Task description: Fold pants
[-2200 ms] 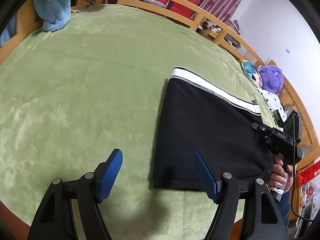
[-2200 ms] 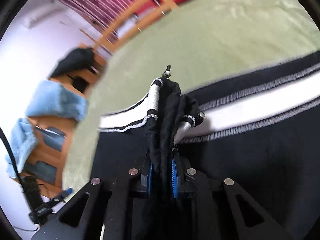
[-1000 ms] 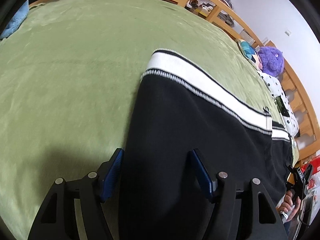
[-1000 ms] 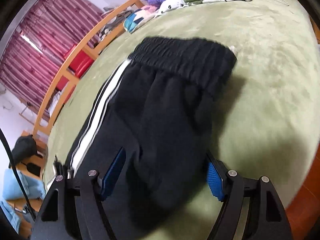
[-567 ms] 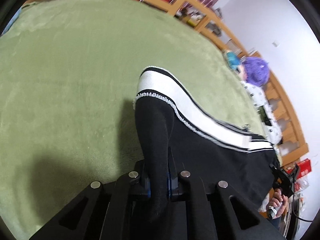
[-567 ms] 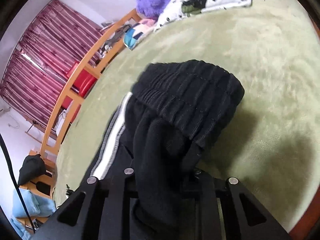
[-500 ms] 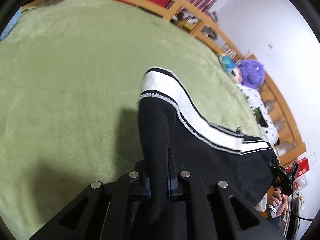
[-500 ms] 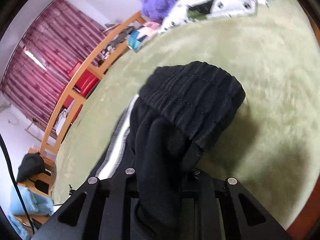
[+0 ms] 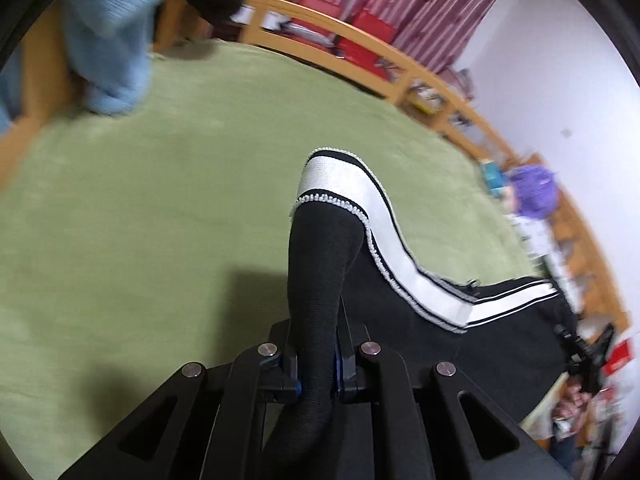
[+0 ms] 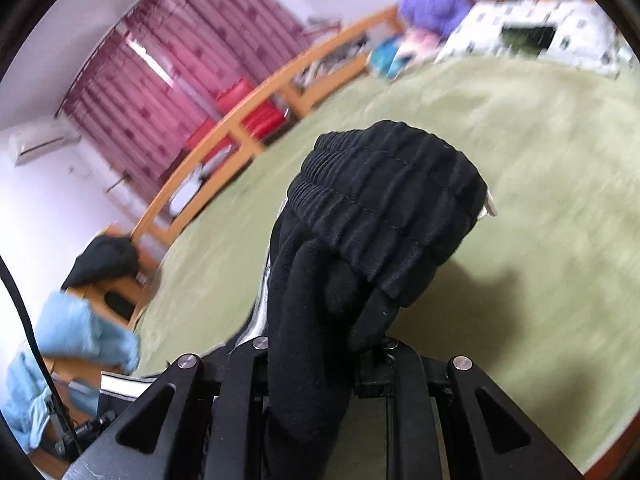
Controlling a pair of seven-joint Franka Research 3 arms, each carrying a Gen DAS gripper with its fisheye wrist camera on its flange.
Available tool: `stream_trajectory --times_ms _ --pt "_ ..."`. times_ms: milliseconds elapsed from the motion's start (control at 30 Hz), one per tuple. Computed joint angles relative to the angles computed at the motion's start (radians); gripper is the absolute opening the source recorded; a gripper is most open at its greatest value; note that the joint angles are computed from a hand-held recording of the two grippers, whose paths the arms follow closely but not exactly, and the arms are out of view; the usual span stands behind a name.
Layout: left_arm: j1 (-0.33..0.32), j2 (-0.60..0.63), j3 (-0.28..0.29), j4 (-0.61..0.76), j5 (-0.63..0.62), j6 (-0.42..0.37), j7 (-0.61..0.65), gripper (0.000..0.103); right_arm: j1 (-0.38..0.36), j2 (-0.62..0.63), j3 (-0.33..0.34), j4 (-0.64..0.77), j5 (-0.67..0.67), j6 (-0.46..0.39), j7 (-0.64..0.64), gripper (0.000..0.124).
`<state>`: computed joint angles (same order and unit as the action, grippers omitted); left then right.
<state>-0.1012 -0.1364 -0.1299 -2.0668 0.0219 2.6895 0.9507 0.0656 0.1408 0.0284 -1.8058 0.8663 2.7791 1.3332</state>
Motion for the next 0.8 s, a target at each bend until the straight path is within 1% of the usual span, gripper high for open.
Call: stream_trajectory --times_ms 33,67,100,133,167,200,233,267,300,333,367,400,467,533,600,667,700,733,800 --pt "0.010 -0.020 0.003 -0.023 0.015 -0.015 -0.015 0.011 0.009 0.014 0.008 0.001 -0.001 -0.015 0.014 0.019" --pt "0.010 -0.033 0.013 -0.043 -0.004 -0.024 0.000 0.011 0.021 0.029 0.011 -0.002 -0.022 -0.028 0.045 0.019" --pt "0.000 -0.037 0.031 -0.066 -0.056 -0.028 0.040 0.012 0.040 0.039 0.003 -0.013 -0.082 -0.021 0.105 0.019" --pt "-0.001 -0.034 0.035 -0.081 -0.077 -0.016 0.048 0.012 0.061 0.044 -0.012 -0.026 -0.165 0.002 0.180 0.020" --pt "0.007 -0.025 0.025 -0.088 -0.058 -0.004 0.024 0.016 0.078 0.046 -0.031 -0.042 -0.230 0.019 0.241 0.020" --pt "0.030 -0.015 0.004 -0.090 0.018 -0.010 -0.043 0.023 0.060 0.048 -0.022 -0.046 -0.225 0.001 0.247 0.023" --pt "0.049 -0.010 -0.011 -0.084 0.090 -0.035 -0.107 0.026 0.041 0.050 -0.014 -0.043 -0.199 -0.031 0.234 0.027" --pt "0.062 -0.010 -0.023 -0.081 0.155 -0.065 -0.166 0.030 0.024 0.052 -0.017 -0.032 -0.196 -0.097 0.246 0.029" --pt "0.072 -0.007 -0.034 -0.068 0.217 -0.108 -0.222 0.034 0.017 0.049 -0.027 -0.022 -0.222 -0.158 0.280 0.031" --pt "0.070 -0.010 -0.032 -0.068 0.233 -0.119 -0.238 0.037 0.009 0.040 -0.033 -0.021 -0.237 -0.195 0.295 0.033" --pt "0.064 -0.020 -0.023 -0.079 0.220 -0.109 -0.236 0.046 0.010 0.012 -0.039 -0.043 -0.268 -0.200 0.308 0.036" --pt "0.058 -0.034 -0.014 -0.098 0.202 -0.086 -0.226 0.055 0.021 -0.014 -0.047 -0.067 -0.330 -0.182 0.340 0.039" --pt "0.052 -0.067 -0.008 -0.134 0.197 -0.054 -0.219 0.057 0.048 -0.087 -0.059 -0.145 -0.507 -0.114 0.428 0.046" --pt "0.052 -0.105 -0.015 -0.168 0.215 -0.035 -0.240 0.058 0.060 -0.143 -0.054 -0.190 -0.689 -0.059 0.522 0.054" --pt "0.032 -0.134 -0.002 -0.203 0.180 0.010 -0.220 0.059 0.062 -0.182 -0.037 -0.213 -0.794 -0.029 0.567 0.061" --pt "-0.003 -0.162 0.017 -0.250 0.119 0.079 -0.179 0.062 0.066 -0.193 -0.019 -0.202 -0.837 -0.027 0.570 0.062" --pt "-0.013 -0.171 0.018 -0.271 0.102 0.106 -0.173 0.065 0.072 -0.197 -0.010 -0.198 -0.850 -0.029 0.564 0.062" --pt "-0.022 -0.173 0.018 -0.289 0.087 0.125 -0.168 0.066 0.080 -0.198 -0.002 -0.192 -0.857 -0.032 0.550 0.064" --pt "-0.045 -0.171 0.019 -0.314 0.057 0.120 -0.150 0.066 0.098 -0.194 0.012 -0.181 -0.859 -0.040 0.518 0.066"
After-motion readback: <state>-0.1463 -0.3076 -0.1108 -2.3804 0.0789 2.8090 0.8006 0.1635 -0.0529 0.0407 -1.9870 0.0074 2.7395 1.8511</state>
